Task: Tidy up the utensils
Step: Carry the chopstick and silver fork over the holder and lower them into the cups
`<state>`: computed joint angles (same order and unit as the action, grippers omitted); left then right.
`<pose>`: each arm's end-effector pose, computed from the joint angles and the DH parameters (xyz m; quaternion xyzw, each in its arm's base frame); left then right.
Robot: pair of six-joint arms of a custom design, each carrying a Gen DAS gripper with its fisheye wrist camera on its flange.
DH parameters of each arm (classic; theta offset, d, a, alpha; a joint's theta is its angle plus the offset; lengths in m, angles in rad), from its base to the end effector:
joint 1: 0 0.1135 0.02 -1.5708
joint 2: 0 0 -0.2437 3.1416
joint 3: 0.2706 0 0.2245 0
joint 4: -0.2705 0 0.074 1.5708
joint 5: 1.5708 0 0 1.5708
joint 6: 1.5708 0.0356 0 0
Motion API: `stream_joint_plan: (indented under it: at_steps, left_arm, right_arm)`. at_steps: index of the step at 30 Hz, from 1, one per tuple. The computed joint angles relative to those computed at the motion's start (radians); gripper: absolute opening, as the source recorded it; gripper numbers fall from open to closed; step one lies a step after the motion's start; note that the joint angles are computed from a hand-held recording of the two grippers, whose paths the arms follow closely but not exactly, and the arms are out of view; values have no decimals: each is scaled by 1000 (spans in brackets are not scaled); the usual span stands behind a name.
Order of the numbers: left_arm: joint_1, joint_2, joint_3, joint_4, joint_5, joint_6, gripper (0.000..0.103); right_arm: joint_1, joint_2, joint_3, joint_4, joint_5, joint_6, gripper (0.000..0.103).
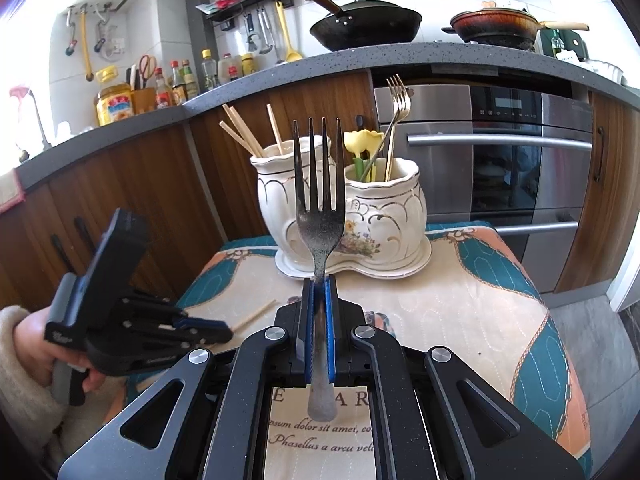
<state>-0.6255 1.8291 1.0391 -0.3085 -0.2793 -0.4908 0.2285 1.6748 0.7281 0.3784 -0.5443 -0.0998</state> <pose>0.2703 -0.1831 0.1413 0.0323 0.9628 -0.0079 0.2682 0.2963 0.0878 0.1592 -0.2655 0.8122 0.2650 0.4468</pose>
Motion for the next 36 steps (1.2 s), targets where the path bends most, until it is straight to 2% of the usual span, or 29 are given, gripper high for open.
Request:
stream_joint_plan:
  at_steps: [4, 8, 13, 17, 21, 27, 36]
  left_arm:
    - [-67, -90, -93, 69, -76, -7, 6]
    - [-112, -204, -205, 222, -149, 17, 6]
    - [-88, -276, -225, 389, -175, 80, 6]
    - [-64, -265, -149, 489, -182, 158, 6]
    - [-15, -192, -33, 613, -178, 195, 6]
    - [36, -92, 151, 664, -190, 235, 6]
    - [89, 65, 291, 804, -258, 308, 6]
  right_arm:
    - [-2, -4, -19, 41, 0, 21, 6]
    - [-6, -15, -39, 97, 0, 47, 6]
    - [1, -25, 23, 84, 23, 86, 6]
    - [7, -14, 121, 84, 61, 134, 6]
    - [6, 55, 278, 48, 79, 167, 6]
    - [-10, 185, 470, 62, 65, 241, 6]
    - [-2, 351, 651, 54, 56, 256, 6]
